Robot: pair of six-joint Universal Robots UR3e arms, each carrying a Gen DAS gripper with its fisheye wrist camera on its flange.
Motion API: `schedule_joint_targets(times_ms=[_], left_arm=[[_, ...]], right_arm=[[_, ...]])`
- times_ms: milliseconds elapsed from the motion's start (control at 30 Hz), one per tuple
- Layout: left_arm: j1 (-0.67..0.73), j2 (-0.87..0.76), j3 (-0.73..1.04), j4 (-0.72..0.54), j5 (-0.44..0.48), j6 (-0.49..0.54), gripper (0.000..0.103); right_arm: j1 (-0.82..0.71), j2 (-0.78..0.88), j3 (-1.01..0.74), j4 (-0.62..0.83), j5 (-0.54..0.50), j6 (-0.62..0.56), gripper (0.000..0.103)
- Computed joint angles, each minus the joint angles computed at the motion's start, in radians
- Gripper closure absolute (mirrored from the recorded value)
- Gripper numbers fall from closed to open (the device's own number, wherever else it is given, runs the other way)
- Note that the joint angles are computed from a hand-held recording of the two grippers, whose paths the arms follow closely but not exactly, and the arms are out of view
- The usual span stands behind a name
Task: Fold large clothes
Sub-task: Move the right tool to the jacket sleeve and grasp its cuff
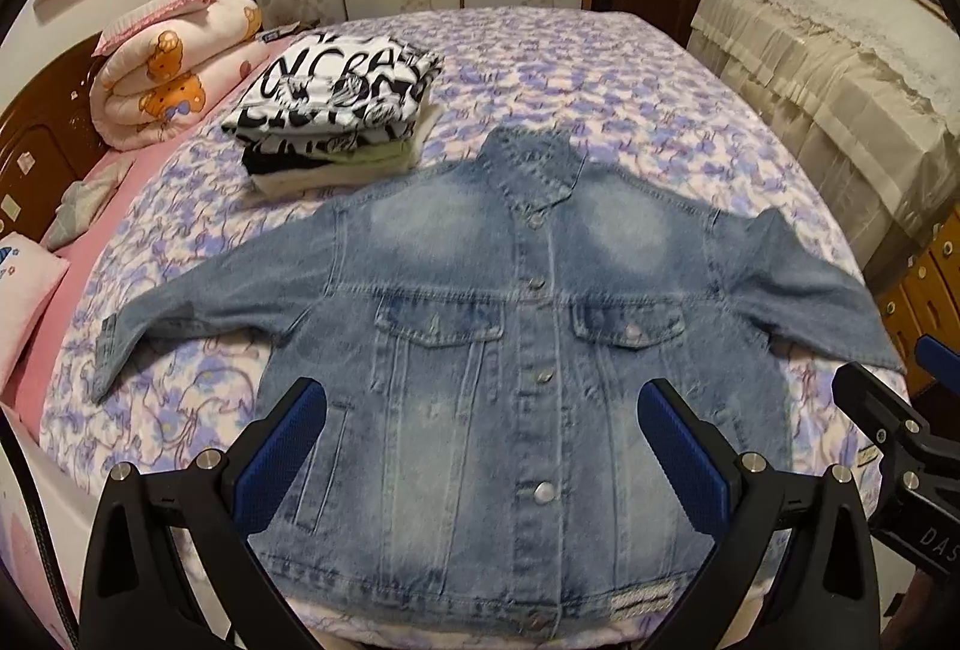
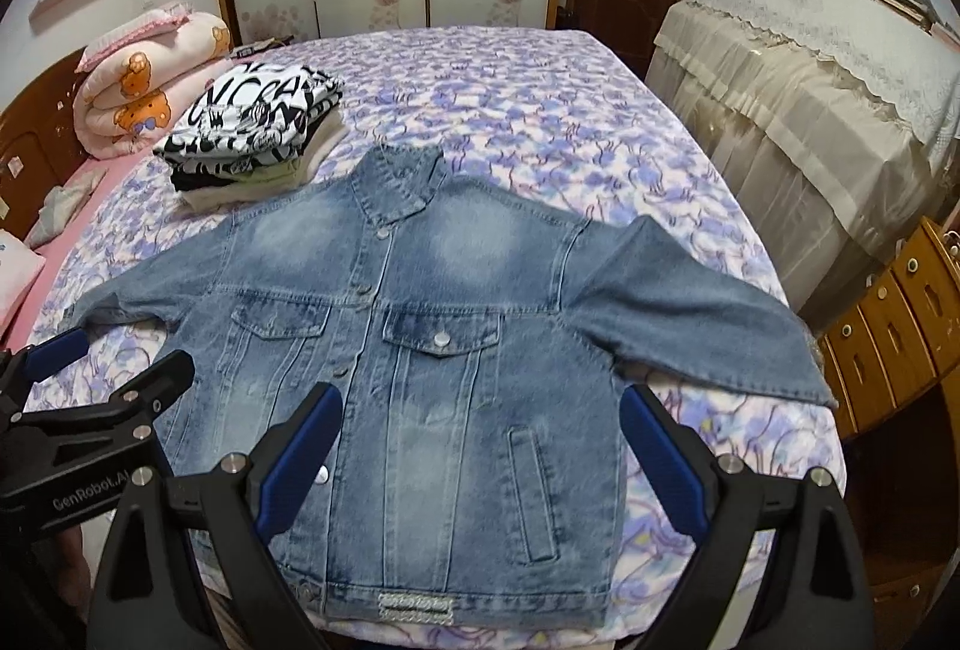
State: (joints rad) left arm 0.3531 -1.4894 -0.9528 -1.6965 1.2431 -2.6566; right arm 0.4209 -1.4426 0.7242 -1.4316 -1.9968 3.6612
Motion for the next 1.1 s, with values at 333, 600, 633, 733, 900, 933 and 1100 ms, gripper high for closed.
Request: schedule_joint_targets(times_ms=[333,600,633,733,900,933,1100], left_arm=[[-0.144,-0.163,0.179,0.068,-0.005,-0.106,0.0],[-0.28,-0.335,0.301,0.102,0.04,-0.171,0.0],[-0.305,-0.362,0.323,0.109,0.057,-0.182,0.0],[-0.375,-0.424,0.353,0.153,0.11,-0.205,0.0],[-0.465,-0.511,0.358,0.251,0.139,-0.25,0.0],[-0.481,-0.532,0.362,0.27,0.138,-0.259,0.0],[-0.557,-0.718,0.562,0.217,0.182,-0.316,0.0]], right_arm=[[-0.189,-0.15,0.206,-0.112,0.052,-0.11,0.009],[-0.493,-0.359,0.536,-0.275,0.264,-0.23,0.009],[-0.537,-0.383,0.58,-0.295,0.295,-0.246,0.009],[-0.706,-0.46,0.734,-0.344,0.4,-0.3,0.009],[-0.948,-0.55,0.965,-0.431,0.505,-0.373,0.009],[-1.003,-0.565,1.012,-0.451,0.527,-0.389,0.009],[-1.237,-0.622,1.179,-0.508,0.64,-0.456,0.009]])
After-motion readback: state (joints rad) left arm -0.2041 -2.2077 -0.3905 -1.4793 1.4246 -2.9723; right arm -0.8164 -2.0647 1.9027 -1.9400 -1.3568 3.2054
